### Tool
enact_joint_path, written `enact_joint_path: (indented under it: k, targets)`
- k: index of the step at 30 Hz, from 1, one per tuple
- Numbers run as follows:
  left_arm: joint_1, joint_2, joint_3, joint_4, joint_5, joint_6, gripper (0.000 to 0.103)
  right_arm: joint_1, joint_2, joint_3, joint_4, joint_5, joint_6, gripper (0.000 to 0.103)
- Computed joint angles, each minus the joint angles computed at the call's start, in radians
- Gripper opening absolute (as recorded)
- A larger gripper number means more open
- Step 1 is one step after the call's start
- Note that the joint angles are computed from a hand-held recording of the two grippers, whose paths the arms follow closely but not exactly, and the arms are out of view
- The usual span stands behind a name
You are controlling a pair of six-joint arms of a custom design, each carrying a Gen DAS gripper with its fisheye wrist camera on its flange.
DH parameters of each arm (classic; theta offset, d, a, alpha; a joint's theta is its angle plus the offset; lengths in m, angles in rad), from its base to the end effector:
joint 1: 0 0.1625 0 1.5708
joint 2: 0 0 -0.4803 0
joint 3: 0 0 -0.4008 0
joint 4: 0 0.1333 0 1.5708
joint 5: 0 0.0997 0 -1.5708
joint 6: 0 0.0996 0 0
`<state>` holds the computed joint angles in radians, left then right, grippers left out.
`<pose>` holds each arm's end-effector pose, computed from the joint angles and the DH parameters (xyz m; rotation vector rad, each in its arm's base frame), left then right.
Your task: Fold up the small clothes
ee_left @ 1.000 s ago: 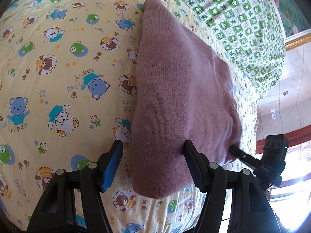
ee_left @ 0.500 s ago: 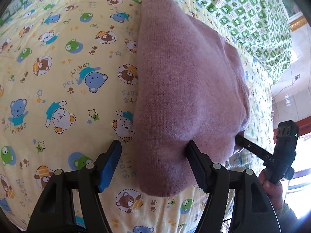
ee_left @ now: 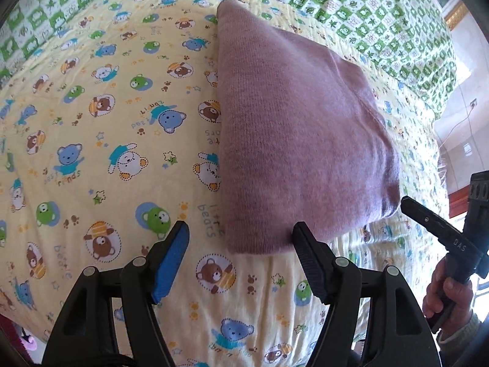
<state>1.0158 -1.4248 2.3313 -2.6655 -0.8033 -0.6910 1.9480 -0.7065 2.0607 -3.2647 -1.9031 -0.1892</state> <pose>-0.0536 -0.4707 0.2704 -0.2661 2.4988 -0.7840 0.3062 -0.4992 0.0273 0.7045 -2.7089 0.5218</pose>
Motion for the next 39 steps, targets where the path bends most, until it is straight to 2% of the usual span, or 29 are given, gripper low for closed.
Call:
enact_joint_path:
  k: [5,11,21,23,28,39]
  targets:
    - [-0.058,-0.011,0.037,0.042,0.058,-0.054,0.074,0.012,0.001,0.035,-0.043,-0.001,-0.021,0.056]
    - [-0.097,-0.027,0.077,0.09,0.086,-0.106,0.074,0.017,0.001,0.079,-0.076,-0.009,-0.012,0.056]
    - [-0.192,-0.028,0.14,0.105,0.2,-0.117,0.08,0.019,0.019,0.146,-0.145,-0.01,-0.035,0.057]
    - [-0.205,-0.027,0.144,0.128,0.215,-0.124,0.08,0.023,0.027,0.154,-0.167,-0.013,-0.043,0.067]
    - [-0.222,-0.042,0.144,0.177,0.216,-0.135,0.08,0.032,0.048,0.174,-0.25,0.002,-0.063,0.08]
    - [-0.266,-0.068,0.133,0.204,0.291,-0.161,0.087,0.09,0.061,0.162,-0.334,-0.015,-0.158,0.09]
